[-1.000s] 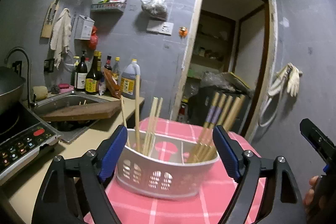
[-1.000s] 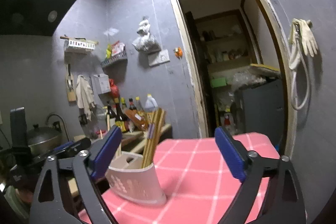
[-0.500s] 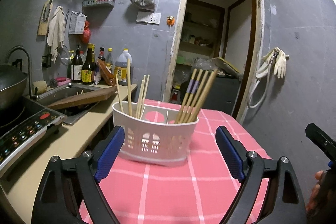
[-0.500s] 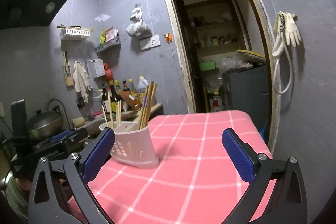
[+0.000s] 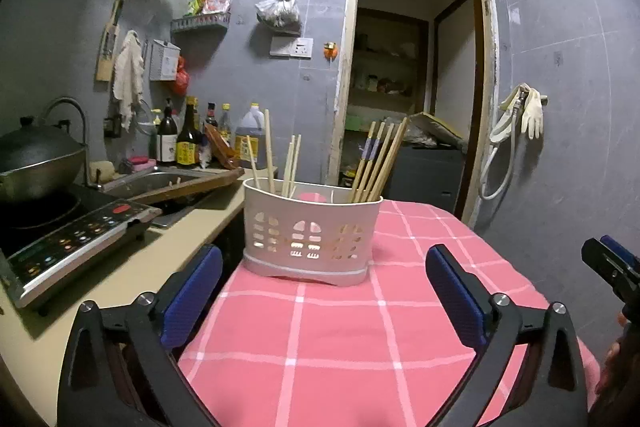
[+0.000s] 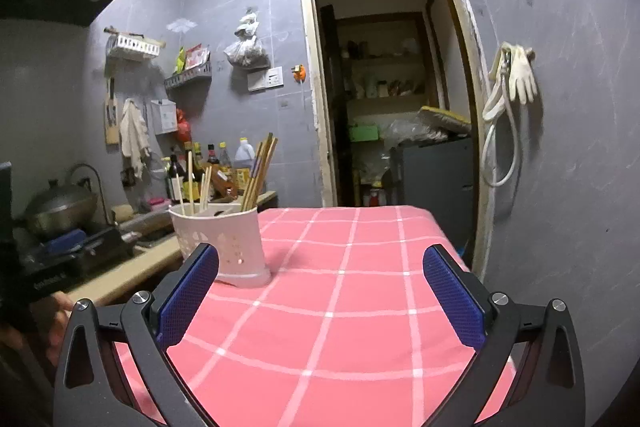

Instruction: Organize utensils

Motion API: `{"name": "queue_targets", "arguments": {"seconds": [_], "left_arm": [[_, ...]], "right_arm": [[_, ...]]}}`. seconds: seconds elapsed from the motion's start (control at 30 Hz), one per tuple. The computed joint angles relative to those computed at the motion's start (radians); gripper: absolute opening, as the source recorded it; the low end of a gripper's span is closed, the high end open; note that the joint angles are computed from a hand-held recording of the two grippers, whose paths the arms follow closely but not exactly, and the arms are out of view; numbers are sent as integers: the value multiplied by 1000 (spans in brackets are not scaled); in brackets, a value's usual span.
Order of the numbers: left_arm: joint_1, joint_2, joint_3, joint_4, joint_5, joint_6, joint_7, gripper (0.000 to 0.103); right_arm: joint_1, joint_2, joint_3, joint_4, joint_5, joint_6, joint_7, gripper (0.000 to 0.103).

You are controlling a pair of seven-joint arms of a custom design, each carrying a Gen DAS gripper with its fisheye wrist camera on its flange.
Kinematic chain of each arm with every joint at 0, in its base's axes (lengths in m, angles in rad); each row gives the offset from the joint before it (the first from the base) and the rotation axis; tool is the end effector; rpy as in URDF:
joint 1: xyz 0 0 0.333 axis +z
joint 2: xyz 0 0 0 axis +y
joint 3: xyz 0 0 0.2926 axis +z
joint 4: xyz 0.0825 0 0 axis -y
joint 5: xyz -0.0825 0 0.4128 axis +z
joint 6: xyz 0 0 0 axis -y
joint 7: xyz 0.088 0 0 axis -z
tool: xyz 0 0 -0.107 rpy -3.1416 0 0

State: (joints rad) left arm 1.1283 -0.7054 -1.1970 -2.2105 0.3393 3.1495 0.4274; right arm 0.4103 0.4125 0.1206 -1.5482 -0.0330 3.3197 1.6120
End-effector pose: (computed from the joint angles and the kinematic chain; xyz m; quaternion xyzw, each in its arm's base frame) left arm 0.5430 -0.1798 0.5452 -0.6540 0.4501 -0.4066 0.4521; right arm 0.6355 0.3564 0.5527 -0.6638 0.4038 -0.2948 0.5564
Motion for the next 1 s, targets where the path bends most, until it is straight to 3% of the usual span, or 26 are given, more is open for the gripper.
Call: {"name": "queue_targets", "arguments": {"seconds": [0.2, 0.23, 0.37, 0.57, 0.83, 1.0], "left_arm": [[-30, -100, 10, -62, -14, 6, -37, 101], [-33, -117, 8, -71, -17, 8, -45, 101], [-46, -144, 2, -96, -26, 13, -61, 101], [-52, -185, -8, -127, -42, 24, -85, 101], [-56, -202, -10, -138, -48, 26, -93, 101], [-56, -203, -11, -137, -47, 25, -94, 101]], "right_arm": [[162, -47, -175, -96, 74, 61, -31, 103], [211, -54, -225, -114, 107, 77, -53, 103], [320, -68, -323, -156, 225, 119, -162, 103], [371, -73, -356, -179, 356, 145, -290, 103], [311, -78, -273, -178, 434, 138, -376, 103], [301, -77, -253, -173, 472, 139, -415, 103]]}}
